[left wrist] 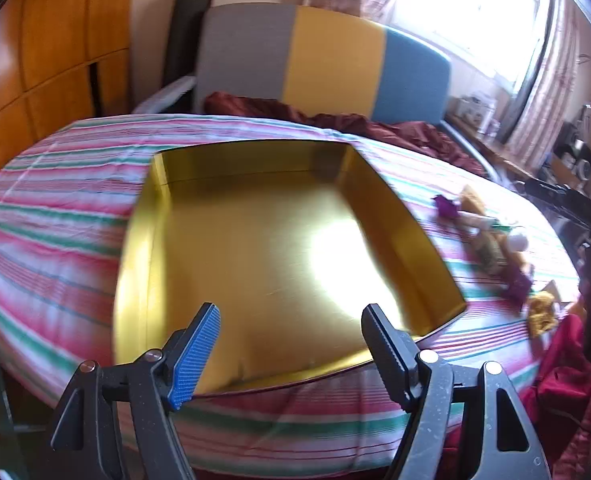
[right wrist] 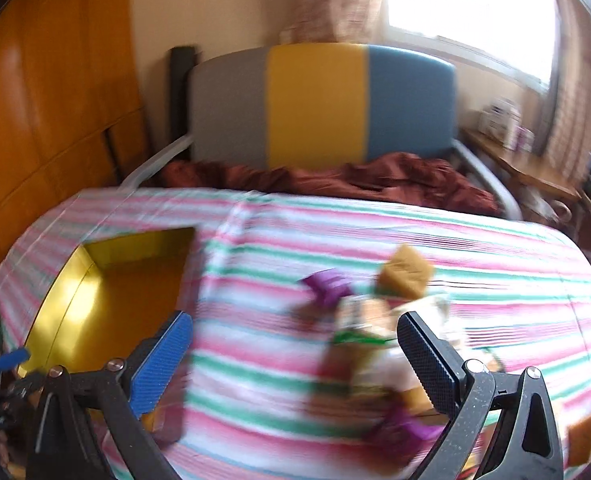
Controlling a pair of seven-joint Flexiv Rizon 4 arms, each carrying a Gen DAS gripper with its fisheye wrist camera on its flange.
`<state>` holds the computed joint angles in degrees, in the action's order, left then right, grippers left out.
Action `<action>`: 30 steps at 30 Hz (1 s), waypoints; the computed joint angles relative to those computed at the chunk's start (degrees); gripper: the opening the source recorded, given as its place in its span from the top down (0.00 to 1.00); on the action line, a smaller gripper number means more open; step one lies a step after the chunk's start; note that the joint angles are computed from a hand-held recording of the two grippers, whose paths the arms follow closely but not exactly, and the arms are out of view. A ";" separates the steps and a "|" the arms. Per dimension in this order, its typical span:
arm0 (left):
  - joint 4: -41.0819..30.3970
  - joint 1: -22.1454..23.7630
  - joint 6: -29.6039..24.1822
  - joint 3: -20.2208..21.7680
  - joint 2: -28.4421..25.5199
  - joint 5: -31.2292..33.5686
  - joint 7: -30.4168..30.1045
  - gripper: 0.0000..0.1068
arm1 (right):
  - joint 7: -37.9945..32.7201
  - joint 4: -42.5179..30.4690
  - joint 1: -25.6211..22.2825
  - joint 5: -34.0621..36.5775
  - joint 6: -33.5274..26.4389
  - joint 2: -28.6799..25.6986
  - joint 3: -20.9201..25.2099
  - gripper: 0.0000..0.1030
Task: Organize objects
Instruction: 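Reach to the purple snack packet and grasp it with the left tool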
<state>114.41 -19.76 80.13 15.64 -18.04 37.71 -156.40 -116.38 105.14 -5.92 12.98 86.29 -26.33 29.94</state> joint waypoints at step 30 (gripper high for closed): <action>-42.94 7.76 -17.70 -17.24 -30.54 -42.20 54.00 0.42 | 2.53 -18.84 -4.30 23.92 -24.26 -6.66 -7.91 0.00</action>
